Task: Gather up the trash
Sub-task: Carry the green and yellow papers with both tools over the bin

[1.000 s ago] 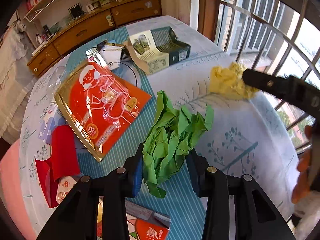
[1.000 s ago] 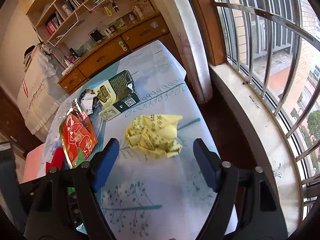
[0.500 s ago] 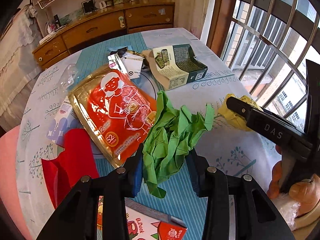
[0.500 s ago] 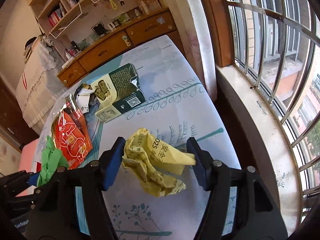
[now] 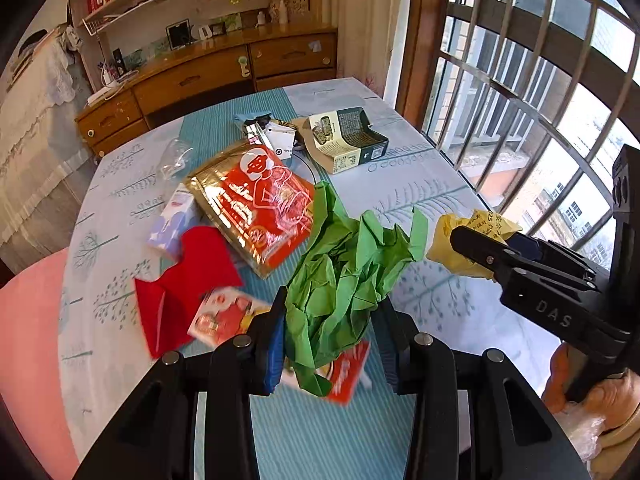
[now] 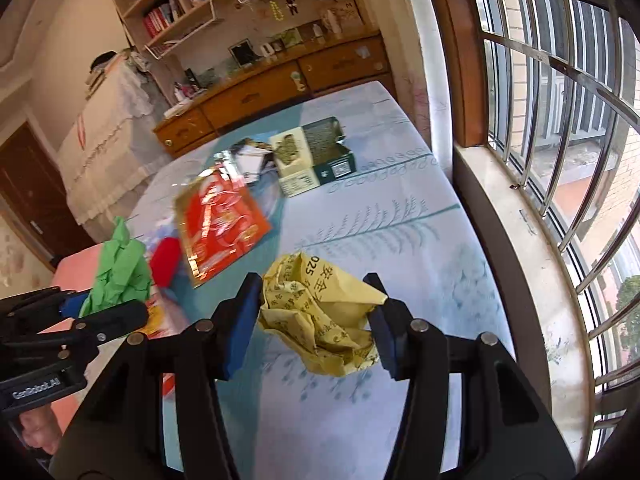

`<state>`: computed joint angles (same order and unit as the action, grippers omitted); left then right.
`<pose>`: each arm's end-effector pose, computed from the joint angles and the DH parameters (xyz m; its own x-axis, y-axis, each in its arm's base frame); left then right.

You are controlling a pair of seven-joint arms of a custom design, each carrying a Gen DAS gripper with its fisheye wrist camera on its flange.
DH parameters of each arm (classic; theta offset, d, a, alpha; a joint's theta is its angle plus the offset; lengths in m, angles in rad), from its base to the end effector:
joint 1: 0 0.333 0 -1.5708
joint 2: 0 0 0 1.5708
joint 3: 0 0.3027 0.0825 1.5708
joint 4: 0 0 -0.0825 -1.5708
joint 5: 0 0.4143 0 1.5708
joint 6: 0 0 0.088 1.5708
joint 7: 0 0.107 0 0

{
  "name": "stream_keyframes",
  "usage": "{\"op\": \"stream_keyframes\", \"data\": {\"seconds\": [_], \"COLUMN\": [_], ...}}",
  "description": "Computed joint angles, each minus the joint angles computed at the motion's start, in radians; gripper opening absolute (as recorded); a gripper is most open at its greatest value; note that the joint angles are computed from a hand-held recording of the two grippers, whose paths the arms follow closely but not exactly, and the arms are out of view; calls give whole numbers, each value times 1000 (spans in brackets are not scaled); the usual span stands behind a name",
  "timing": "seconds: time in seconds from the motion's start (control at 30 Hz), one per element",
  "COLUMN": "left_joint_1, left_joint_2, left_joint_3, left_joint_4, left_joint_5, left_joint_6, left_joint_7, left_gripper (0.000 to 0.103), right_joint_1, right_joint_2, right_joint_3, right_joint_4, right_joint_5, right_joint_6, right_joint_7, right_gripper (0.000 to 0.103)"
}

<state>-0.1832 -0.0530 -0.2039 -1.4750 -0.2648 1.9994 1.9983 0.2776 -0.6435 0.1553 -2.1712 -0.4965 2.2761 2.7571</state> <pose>0.5444 -0.2437 0.7423 -0.7036 -0.7106 0.0057 -0.5777 0.5673 -0.5869 0.3904 0.1912 0.7063 -0.3833 -0.8675 -0.3170 -0.4885 0.4817 -0.7276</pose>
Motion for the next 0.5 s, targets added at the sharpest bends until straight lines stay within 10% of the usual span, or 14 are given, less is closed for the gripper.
{"op": "stream_keyframes", "data": {"seconds": [0.5], "left_joint_1": [121], "left_joint_2": [-480], "left_joint_3": [147], "left_joint_4": [-383], "left_joint_5": [-158], "left_joint_6": [-135], "left_joint_7": [251], "left_gripper": [38], "right_joint_1": [163], "right_joint_2": [-75], "right_joint_3": [196], "right_joint_4": [82], "right_joint_5": [41], "right_joint_6": [-114], "right_joint_7": [159], "right_gripper": [49]}}
